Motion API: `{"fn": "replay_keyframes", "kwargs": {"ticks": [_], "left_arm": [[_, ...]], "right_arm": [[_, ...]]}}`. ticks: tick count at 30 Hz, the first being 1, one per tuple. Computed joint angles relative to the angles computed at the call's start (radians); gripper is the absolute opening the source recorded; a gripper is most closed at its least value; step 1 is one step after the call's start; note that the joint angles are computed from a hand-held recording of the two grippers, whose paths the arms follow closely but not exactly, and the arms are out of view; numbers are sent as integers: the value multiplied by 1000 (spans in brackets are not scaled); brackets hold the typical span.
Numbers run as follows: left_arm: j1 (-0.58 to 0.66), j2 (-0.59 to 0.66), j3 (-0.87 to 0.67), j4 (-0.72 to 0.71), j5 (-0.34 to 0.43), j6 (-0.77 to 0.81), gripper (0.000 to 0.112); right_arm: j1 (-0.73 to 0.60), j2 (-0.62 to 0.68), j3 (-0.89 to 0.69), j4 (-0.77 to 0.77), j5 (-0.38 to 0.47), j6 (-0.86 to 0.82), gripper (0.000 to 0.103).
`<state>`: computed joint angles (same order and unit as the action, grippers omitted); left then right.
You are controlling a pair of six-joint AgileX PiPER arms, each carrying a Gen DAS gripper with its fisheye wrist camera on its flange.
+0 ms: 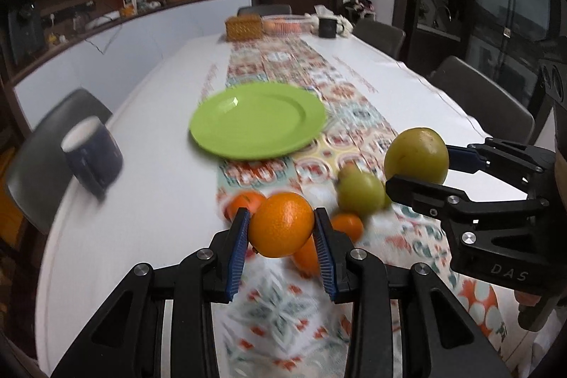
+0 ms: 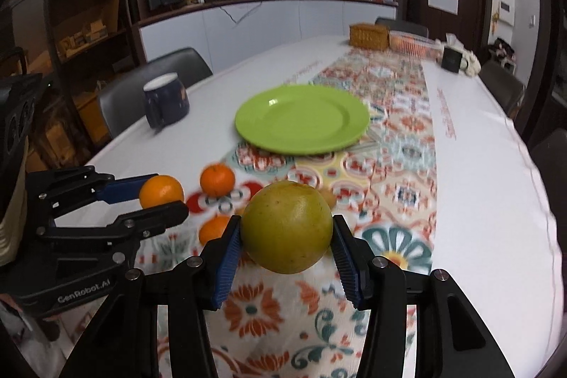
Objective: Organize fruits
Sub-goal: 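Carry both fruits onto the lime-green plate and open both tools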
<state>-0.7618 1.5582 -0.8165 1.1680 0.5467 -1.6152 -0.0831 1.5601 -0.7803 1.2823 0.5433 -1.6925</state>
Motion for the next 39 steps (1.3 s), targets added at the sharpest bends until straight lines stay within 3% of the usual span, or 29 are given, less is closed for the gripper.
{"fn": "replay_keyframes", "kwargs": {"ticks": [9,16,21,24,29,33,37,39], "left_arm": [[175,33,-147,-98,-68,235,36],[297,152,-299,-259,-135,471,36],[368,271,-409,-452,-174,688,36],[412,358,-491,-640,-174,882,36],[448,458,-570,-785,-158,1038,36],[457,503,-607,-818,-141,1077,36],[451,493,-593,-716,-136,967,66],[440,461,-551,-610,-137,849,67]], "right_arm": [[73,95,-246,-96,12,206,50],[120,261,-480,-256,34,406,50],[145,403,-635,-377,46,540,50],[159,490,-733,-453,62,626,50],[171,619,-882,-569,112,762,50],[180,673,-938,-615,126,807,50],[185,688,-943,-630,101,831,51],[185,666,-911,-628,56,833,62]]}}
